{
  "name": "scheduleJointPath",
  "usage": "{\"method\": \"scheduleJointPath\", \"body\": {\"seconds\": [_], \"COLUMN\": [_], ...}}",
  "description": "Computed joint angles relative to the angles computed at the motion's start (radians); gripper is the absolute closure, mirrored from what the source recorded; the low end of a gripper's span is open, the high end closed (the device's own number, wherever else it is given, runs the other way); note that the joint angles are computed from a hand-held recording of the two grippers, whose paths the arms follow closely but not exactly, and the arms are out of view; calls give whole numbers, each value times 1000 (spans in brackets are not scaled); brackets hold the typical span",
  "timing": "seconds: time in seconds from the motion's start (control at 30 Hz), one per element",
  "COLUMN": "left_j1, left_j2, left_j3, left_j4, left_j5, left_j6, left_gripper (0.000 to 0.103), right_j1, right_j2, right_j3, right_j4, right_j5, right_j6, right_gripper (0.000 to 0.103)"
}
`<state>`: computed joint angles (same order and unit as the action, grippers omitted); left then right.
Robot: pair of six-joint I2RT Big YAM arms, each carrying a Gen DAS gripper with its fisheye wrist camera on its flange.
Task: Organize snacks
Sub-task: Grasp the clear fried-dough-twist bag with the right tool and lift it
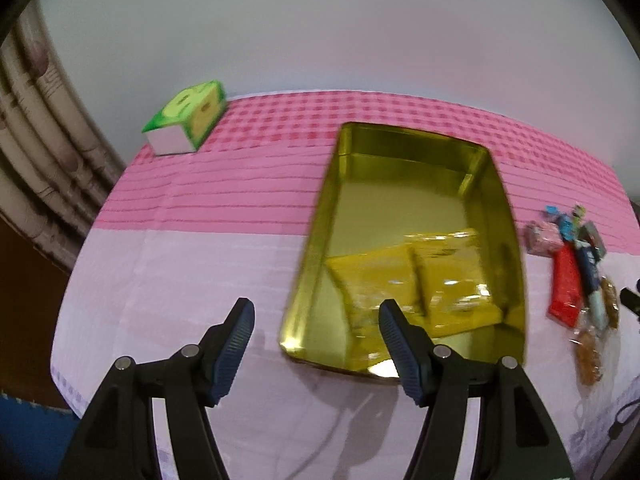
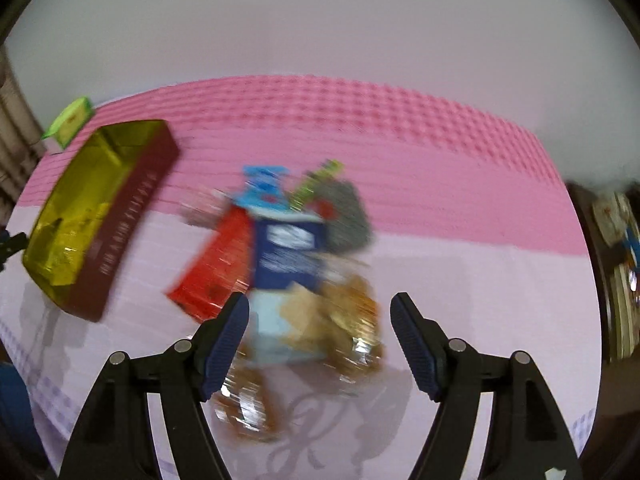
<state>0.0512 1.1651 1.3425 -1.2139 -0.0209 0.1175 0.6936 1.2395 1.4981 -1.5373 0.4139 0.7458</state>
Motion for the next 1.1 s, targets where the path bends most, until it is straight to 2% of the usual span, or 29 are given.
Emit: {"method": "scheduleJointPath", "body": {"seconds": [0.27,0.4,0.5,0.6,0.93,1.1], "left_j1": [-159,-243,-294,-343,-477,-501], "left_j2": [-17,2,17,39,133,180], "left_j3": [4,16,25,34,72,90], "left_j4": [-35,-48,-56,-57,-51,-42], "left_j5": [-14,-41,-49,-40,-34,39], "left_j6": [-41,-59,-79,-95,-124,-125], "left_gripper": [37,37,37,37,37,37], "right_j1": [-77,-107,-128,-134,-238,-271], "right_j2": [-91,-108,-131,-149,-214,-222], "right_j3": [-153,-195,-231,-249,-303,-317], "right_j4": [58,97,138,164,215,244], "right_j5": [-62,-86,-114,-105,-85,-55], "right_j6": [-14,-35,-47,-68,-134,-176], "right_gripper": [34,48,51,55,57,57]}}
